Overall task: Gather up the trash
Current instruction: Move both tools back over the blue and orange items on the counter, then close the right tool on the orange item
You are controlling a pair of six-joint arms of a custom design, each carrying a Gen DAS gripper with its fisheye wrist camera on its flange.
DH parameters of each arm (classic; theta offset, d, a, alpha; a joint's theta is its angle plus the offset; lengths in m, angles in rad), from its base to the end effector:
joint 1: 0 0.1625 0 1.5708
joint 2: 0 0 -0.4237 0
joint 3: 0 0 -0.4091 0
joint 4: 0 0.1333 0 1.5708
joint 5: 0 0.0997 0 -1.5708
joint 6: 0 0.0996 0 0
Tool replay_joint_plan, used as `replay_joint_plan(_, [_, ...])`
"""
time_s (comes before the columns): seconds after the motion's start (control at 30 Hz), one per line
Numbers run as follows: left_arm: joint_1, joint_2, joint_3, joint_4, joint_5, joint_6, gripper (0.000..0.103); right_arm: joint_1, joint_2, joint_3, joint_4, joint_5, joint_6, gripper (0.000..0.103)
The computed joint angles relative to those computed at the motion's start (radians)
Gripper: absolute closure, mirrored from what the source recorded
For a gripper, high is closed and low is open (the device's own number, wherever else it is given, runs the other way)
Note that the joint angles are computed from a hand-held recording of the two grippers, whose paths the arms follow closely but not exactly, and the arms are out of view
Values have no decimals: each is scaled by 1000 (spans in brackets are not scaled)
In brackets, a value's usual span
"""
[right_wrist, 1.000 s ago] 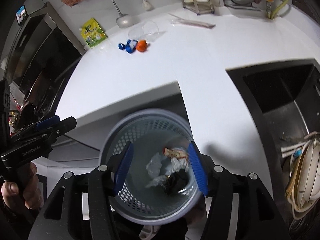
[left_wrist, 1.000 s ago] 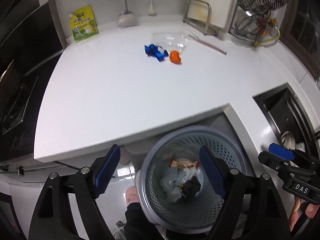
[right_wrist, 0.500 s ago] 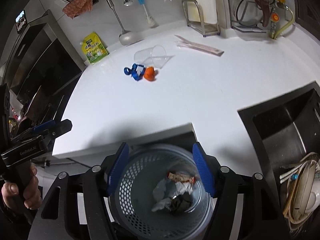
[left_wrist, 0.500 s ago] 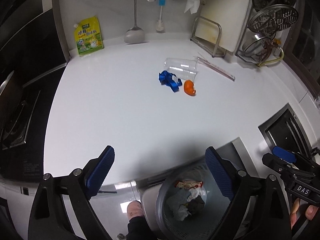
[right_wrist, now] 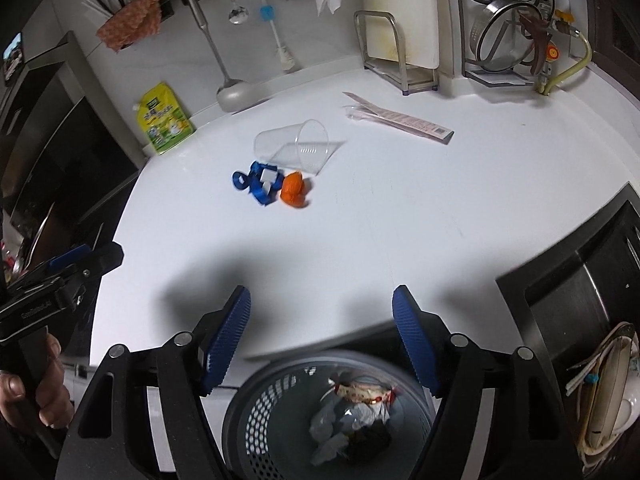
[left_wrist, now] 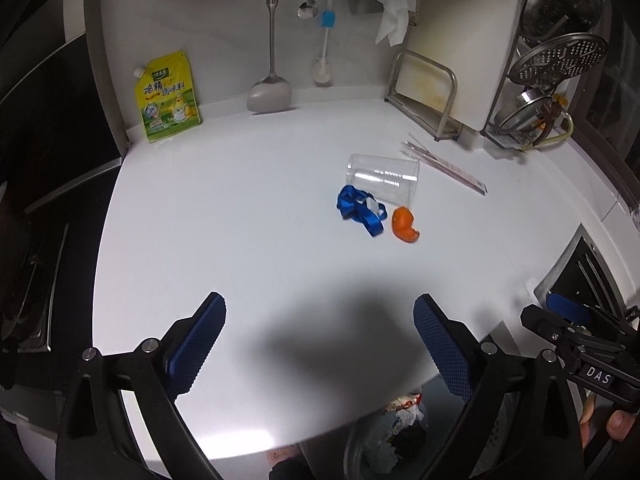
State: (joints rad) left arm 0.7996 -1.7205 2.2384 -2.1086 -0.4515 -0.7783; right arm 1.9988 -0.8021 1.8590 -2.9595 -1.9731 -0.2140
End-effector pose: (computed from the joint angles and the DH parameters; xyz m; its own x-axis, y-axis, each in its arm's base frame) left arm -0.1139 -0.4370 0.3375 -0.7209 -0.2959 -0.6267 0.2678 0.7150 -0.6458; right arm 0.3430 -0.5247 0.0566 -0.7865 -0.4425 0.4309 -0.5725 0.7841 -0.2397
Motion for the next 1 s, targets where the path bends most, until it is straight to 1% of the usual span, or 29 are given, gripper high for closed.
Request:
replay_joint_plan(0.2, [79, 60, -30, -252, -20, 260, 10, 6, 79, -80, -7, -28, 40, 33])
replay_joint_plan(0.33, [128, 101, -57, -392, -47, 402, 10, 13, 126, -122, -15, -55, 52, 33])
replay_joint_plan(0.4, [145, 117, -67, -437, -56, 453, 10, 14, 149, -143, -16, -68, 61, 33])
replay_joint_plan(0.53, [189, 146, -96, -491, -95, 528, 10, 13, 189, -182, -22, -82, 85, 33])
replay_joint_plan(0.67, [222, 167, -118, -516, -121, 578, 10, 12, 217, -210, -26, -78, 114, 33])
replay_joint_plan(1.0, [280, 196, -145, -546, -171, 643, 10, 15, 277, -265, -33, -104, 128, 33])
